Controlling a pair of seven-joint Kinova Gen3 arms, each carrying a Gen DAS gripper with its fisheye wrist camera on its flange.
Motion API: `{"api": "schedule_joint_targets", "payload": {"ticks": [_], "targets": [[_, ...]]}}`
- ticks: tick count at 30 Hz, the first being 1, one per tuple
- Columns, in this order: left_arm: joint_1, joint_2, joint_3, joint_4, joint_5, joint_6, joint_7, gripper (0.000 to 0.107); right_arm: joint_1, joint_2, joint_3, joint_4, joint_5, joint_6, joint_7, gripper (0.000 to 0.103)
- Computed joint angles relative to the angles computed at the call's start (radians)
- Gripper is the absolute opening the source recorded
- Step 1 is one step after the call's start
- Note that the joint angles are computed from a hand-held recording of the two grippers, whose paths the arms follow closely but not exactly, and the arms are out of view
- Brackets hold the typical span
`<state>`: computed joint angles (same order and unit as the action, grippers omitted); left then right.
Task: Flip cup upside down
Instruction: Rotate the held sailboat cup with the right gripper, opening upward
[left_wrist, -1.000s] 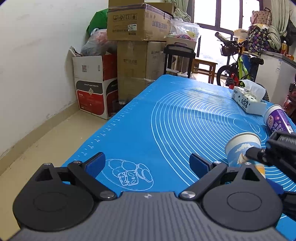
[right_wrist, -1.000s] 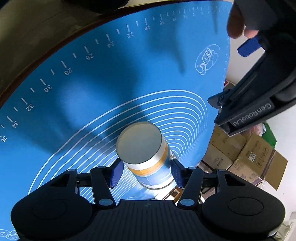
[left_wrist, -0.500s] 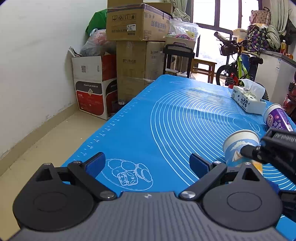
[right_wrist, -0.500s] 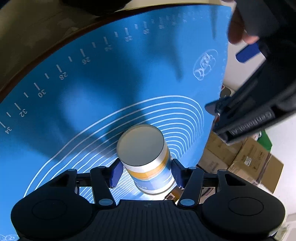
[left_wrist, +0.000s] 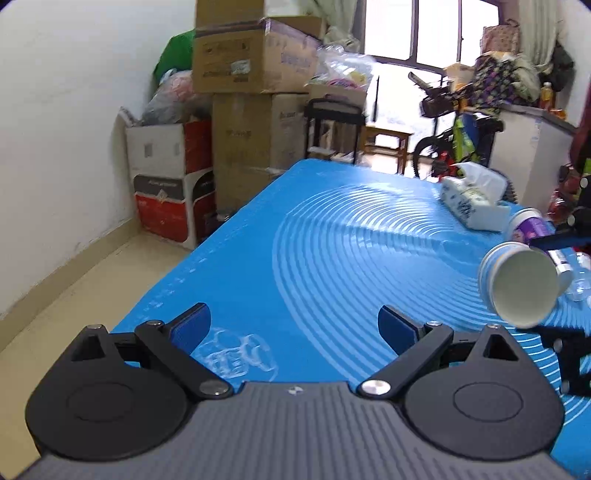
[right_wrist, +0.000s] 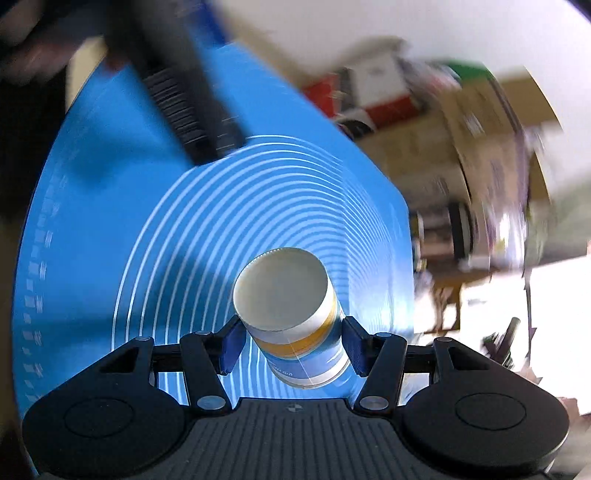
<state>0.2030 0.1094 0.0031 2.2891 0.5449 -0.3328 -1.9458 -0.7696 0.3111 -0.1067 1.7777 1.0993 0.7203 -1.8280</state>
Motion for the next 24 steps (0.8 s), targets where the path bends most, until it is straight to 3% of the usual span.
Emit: {"api": "schedule_joint_targets", "payload": {"ticks": [5,8,14,16,20,24], "targets": [[-0.025,0.005,0.044,0.024,-0.152,-0.053,0.131,0.097,0.142,-0.068,-0.05,-0.013,-0.166,-0.069,-0.162,0.061],[-0.014,0.014,0.045,0.024,-0.172,-0.064,0.152,0.096,0.205,-0.13,-0.038,0.035,-0.248,-0.146,-0.284,0.061],[0.028,0.031,0.035,0.017,-0.134,-0.073,0.115,0.097,0.088,-0.179,0.189,0.12,-0.332,-0.258,-0.528,0.061],[0.04,0.035,0.032,0.014,-0.122,-0.072,0.101,0.097,0.118,-0.191,0.175,0.155,-0.349,-0.275,-0.609,0.061],[0.059,0.042,0.029,0.01,-0.102,-0.073,0.076,0.097,0.272,-0.174,0.05,0.174,-0.367,-0.299,-0.746,0.061],[0.069,0.048,0.029,0.007,-0.097,-0.072,0.063,0.097,0.25,-0.177,0.09,0.227,-0.281,-0.359,-0.909,0.062]]}}
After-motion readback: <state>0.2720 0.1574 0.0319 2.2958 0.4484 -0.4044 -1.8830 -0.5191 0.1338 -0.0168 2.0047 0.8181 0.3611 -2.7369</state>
